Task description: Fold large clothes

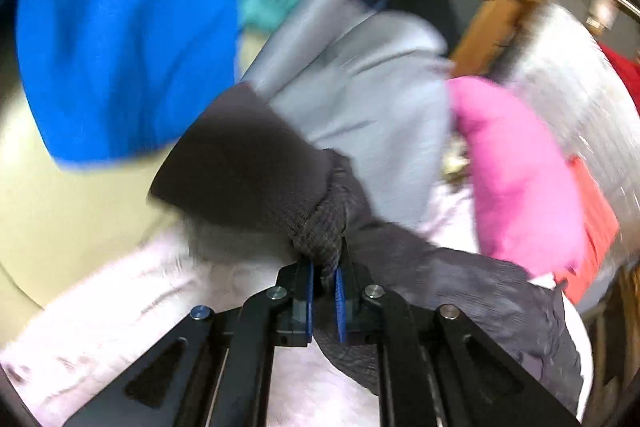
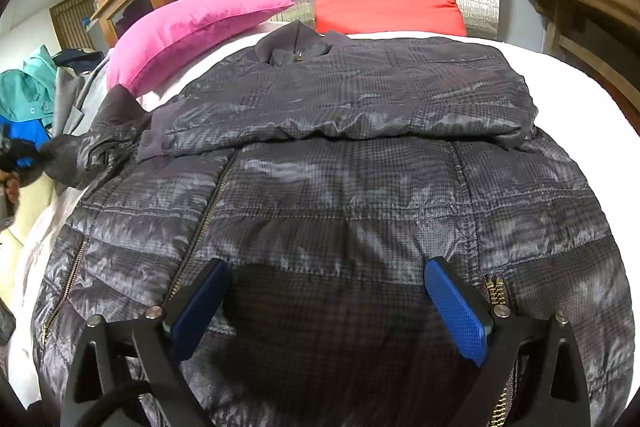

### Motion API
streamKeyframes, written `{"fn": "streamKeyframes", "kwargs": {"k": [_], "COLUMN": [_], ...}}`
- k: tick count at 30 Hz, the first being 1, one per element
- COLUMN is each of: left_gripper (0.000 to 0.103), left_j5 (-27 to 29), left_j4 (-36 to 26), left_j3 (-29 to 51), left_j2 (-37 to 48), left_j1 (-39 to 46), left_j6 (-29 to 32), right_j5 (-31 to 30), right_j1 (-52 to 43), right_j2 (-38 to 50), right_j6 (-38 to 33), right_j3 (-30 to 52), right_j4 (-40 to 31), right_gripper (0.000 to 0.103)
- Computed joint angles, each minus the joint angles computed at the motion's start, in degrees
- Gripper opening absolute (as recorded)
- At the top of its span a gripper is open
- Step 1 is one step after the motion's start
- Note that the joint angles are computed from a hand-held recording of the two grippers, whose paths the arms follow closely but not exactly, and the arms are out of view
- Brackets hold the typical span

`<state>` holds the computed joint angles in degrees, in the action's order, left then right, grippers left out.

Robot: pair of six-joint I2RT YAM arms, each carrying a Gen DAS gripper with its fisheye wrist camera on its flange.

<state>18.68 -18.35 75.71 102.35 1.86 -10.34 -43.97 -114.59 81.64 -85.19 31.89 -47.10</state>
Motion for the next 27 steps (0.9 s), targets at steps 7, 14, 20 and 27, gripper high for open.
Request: {"fn": "streamKeyframes", "kwargs": {"k": [7,14,20,27], "left_gripper": [0.007,0.007,0.008,0.02], "left_j5": [-4.2,-18.4,-30.1,-27.6], "left_j4": [-3.3,-7.5,-10.4,-21.2], "left_j3": [-2.6,3.6,15.1,29.1], "left_j2": [-19.6,-24.5,-8.6,11.8], "left_j1": [-11.0,-39.9,-63.8,-71.5], "left_j6": [4.4,4.1,2.6,-4.3], "right_j5": [-0.8,-1.7,-5.2,-14.1], "right_j1": [-0.7,-1.6,-6.2,-13.1], "right_j2": [2.1,5.9,16.8,25.4], "right_j6": [-1.2,-3.0,-8.0,-11.4], "right_j3": [1.5,4.2,13.6,27.0], "right_j4": [-2.4,-5.9,-18.5,-35.2], "right_gripper": [0.1,0.1,0.099,0.1]}}
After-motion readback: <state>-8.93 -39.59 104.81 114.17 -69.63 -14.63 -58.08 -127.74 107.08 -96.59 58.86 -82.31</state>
